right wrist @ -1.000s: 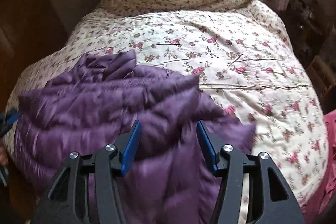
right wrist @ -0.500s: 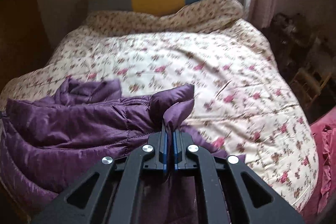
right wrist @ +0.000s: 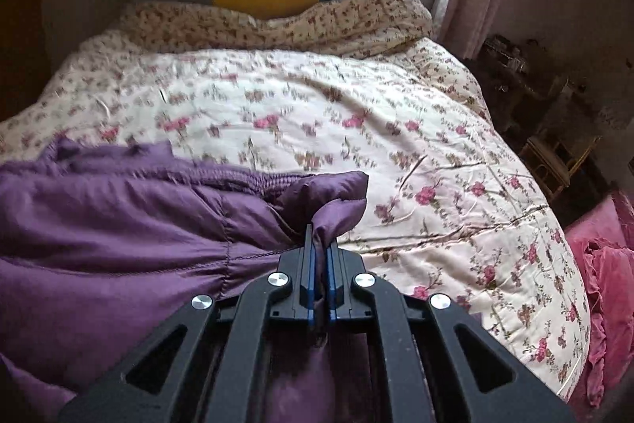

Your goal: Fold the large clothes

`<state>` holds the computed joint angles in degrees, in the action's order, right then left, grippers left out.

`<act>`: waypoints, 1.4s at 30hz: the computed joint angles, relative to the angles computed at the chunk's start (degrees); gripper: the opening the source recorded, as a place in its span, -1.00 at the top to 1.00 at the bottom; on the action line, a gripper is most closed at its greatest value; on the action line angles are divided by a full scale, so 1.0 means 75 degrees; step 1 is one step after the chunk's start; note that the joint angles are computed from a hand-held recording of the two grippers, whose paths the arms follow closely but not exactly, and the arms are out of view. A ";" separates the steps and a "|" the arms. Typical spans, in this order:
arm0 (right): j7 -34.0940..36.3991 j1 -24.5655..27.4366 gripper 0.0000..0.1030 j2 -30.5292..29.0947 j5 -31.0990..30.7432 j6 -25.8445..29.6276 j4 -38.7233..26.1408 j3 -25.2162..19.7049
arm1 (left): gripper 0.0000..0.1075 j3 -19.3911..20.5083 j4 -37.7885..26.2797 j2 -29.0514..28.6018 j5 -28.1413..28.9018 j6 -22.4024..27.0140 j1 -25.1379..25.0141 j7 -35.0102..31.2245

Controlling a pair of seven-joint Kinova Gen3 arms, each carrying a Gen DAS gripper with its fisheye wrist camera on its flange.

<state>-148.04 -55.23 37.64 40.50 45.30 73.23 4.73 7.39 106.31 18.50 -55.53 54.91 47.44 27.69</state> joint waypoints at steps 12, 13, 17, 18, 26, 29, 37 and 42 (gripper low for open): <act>0.0515 0.0082 0.84 0.0607 -0.0479 0.0424 -0.0606 0.0008 | 1.00 -0.0247 0.0115 0.0308 -0.0028 -0.0410 0.0078 0.0476; 0.0540 0.0068 0.85 0.0609 -0.0494 0.0501 -0.0648 0.0021 | 1.00 -0.0228 0.0092 0.0250 0.0048 -0.0337 0.0084 0.0449; 0.0525 -0.0057 0.50 0.0512 -0.0417 0.0774 -0.0713 0.0099 | 0.28 -0.0129 0.0100 -0.0077 0.0065 0.0117 0.0291 0.0824; 0.0378 -0.0105 0.40 0.0358 -0.0351 0.0673 -0.0555 0.0129 | 0.12 -0.0089 0.0102 -0.0143 -0.0071 0.0368 0.0440 0.1098; -0.0754 -0.0781 0.33 -0.0575 0.0509 -0.0029 0.0309 -0.0104 | 0.02 0.0473 -0.0475 -0.0097 -0.0756 0.1302 0.0847 0.1391; -0.0905 -0.0963 0.33 -0.0609 0.0626 -0.0195 0.0288 -0.0300 | 0.02 0.0508 -0.0806 0.0127 -0.0874 0.1265 0.0945 0.1130; -0.0689 -0.1477 0.36 0.0196 0.0616 0.0125 -0.0396 -0.0275 | 0.02 0.0152 -0.1094 0.0698 -0.0645 0.0721 0.1125 0.0752; -0.0678 -0.1537 0.35 0.0572 0.0576 0.0034 -0.0478 -0.0117 | 0.02 -0.0086 -0.0877 0.0840 -0.0807 0.0451 0.1265 0.1047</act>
